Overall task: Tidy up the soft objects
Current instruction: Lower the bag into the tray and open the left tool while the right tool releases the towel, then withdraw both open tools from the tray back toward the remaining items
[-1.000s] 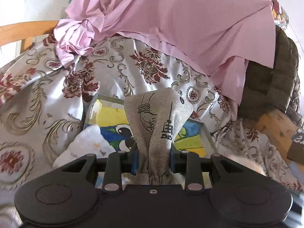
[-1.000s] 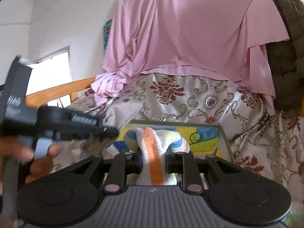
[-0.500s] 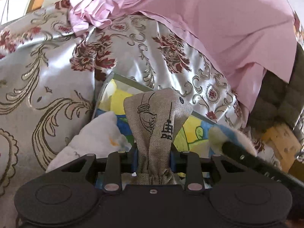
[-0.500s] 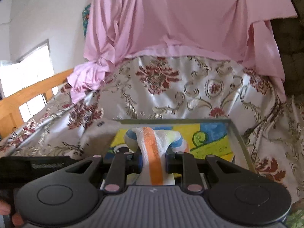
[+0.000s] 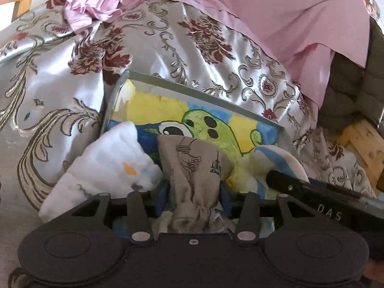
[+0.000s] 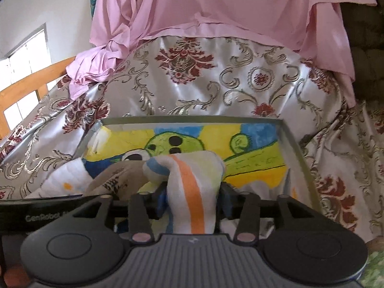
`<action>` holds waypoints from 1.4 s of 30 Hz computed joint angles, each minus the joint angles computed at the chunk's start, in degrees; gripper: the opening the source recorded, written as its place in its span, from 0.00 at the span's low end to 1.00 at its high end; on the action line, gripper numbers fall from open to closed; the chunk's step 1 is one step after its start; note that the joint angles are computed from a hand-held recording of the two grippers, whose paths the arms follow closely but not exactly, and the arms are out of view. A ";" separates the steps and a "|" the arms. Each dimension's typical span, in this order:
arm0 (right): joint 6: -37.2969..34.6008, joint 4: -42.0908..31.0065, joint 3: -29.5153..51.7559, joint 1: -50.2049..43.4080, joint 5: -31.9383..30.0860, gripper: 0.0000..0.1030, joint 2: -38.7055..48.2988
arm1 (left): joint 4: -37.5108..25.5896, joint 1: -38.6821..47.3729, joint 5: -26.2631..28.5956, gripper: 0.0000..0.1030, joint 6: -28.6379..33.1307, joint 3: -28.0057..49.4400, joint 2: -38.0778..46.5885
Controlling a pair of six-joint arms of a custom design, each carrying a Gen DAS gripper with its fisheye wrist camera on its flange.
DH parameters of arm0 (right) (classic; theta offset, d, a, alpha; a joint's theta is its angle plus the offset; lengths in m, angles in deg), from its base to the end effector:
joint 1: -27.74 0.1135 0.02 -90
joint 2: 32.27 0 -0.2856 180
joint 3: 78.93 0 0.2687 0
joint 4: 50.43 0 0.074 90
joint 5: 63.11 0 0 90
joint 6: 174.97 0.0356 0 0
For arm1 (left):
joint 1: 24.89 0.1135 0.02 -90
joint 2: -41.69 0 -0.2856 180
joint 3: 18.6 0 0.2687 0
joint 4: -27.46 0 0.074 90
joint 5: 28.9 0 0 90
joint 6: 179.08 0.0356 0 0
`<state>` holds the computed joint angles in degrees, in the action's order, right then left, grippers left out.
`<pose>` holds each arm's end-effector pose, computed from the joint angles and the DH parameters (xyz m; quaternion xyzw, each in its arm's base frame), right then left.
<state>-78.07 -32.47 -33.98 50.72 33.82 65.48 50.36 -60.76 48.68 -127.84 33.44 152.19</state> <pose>0.2877 0.1173 0.1200 -0.0960 0.8800 0.0674 0.4603 0.2873 -0.1983 0.0888 -0.0718 0.8825 -0.1991 0.4200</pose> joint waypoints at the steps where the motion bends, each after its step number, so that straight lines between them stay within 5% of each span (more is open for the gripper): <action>1: 0.13 -0.20 -0.33 -0.33 -0.05 0.54 -0.48 | -0.14 -0.26 -0.28 0.53 0.14 0.07 -0.04; 12: 1.26 -1.98 -5.72 -4.10 -0.61 0.84 -7.48 | -5.89 -3.80 -5.12 0.76 -2.30 0.26 -4.08; 26: -0.26 -12.91 -14.53 -5.24 -2.10 1.00 -34.00 | -21.47 -15.92 -23.20 0.87 -6.62 -2.26 -17.75; 30: -1.49 -22.65 -15.87 -3.80 -0.92 1.00 -46.92 | -30.66 -21.87 -30.31 0.88 -9.80 -2.69 -23.97; 37: 0.21 -43.74 -16.05 0.40 3.42 1.00 -72.00 | -49.98 -35.89 -43.87 0.93 -24.01 0.35 -31.04; 42: 3.18 -59.83 -14.68 4.96 7.77 1.00 -88.40 | -76.39 -48.52 -54.36 0.96 -47.87 8.80 -26.12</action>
